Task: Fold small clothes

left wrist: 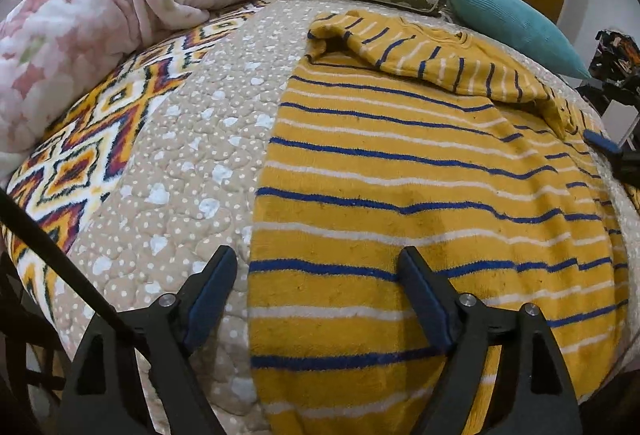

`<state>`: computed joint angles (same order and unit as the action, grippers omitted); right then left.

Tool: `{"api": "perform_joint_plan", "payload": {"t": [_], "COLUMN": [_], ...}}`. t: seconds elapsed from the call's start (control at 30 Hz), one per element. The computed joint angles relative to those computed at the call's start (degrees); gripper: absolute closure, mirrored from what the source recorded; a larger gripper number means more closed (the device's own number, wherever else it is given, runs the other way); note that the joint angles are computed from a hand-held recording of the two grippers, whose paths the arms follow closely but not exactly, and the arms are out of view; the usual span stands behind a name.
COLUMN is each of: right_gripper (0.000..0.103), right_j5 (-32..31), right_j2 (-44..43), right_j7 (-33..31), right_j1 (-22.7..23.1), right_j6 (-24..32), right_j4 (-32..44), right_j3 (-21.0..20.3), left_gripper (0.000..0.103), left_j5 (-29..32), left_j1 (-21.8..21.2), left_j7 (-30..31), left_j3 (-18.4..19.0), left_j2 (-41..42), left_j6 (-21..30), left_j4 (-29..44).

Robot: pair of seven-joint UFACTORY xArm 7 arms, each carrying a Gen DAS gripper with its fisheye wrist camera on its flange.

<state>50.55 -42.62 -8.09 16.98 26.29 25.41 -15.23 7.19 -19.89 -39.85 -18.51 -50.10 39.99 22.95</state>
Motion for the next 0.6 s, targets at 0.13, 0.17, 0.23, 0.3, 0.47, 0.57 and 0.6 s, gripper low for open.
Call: {"api": "perform_joint_plan", "payload": {"t": [0.13, 0.17, 0.23, 0.3, 0.47, 0.57, 0.6], "right_gripper": [0.03, 0.03, 0.03, 0.03, 0.094, 0.095, 0.095], "right_j5": [16.6, 18.45, 25.41, 27.9, 12.35, 5.04, 2.22], "right_j2": [2.53, 4.76, 7.69, 9.64, 14.41, 10.55, 9.45], "right_j7": [-7.9, -8.31, -11.98, -12.71, -2.41, -1.96, -0.62], "right_j1": [9.73, 9.92, 10.94, 10.67, -0.01, -2.68, -3.57], "right_j6": [-1.02, -1.54, -3.83, -7.84, -5.28, -7.58, -7.66], "right_j4": [-1.17, -0.46, 0.7, 2.39, 7.77, 7.42, 7.05], "right_j3": [-6.39, -6.01, -6.14, -4.16, 4.0, 7.43, 8.05], "left_gripper": [0.021, 0.021, 0.02, 0.02, 0.018, 0.016, 0.016], "left_j5": [-0.32, -0.46, -0.64, -0.53, 0.0, 0.6, 1.01], "left_j1": [-0.25, -0.33, -0.32, -0.22, -0.1, 0.38, 0.66], "left_j7": [0.14, 0.21, 0.06, 0.08, 0.04, -0.66, -1.03], "left_j3": [0.39, 0.56, 0.53, 0.43, 0.01, -0.86, -1.37], "left_j2": [0.02, -0.06, -0.2, -0.26, -0.63, -0.52, -0.37], "left_j6": [0.02, -0.14, -0.67, -1.03, -1.42, -2.02, -1.99], "left_j4": [0.02, -0.12, -0.45, -0.72, -1.11, -1.35, -1.24]}}
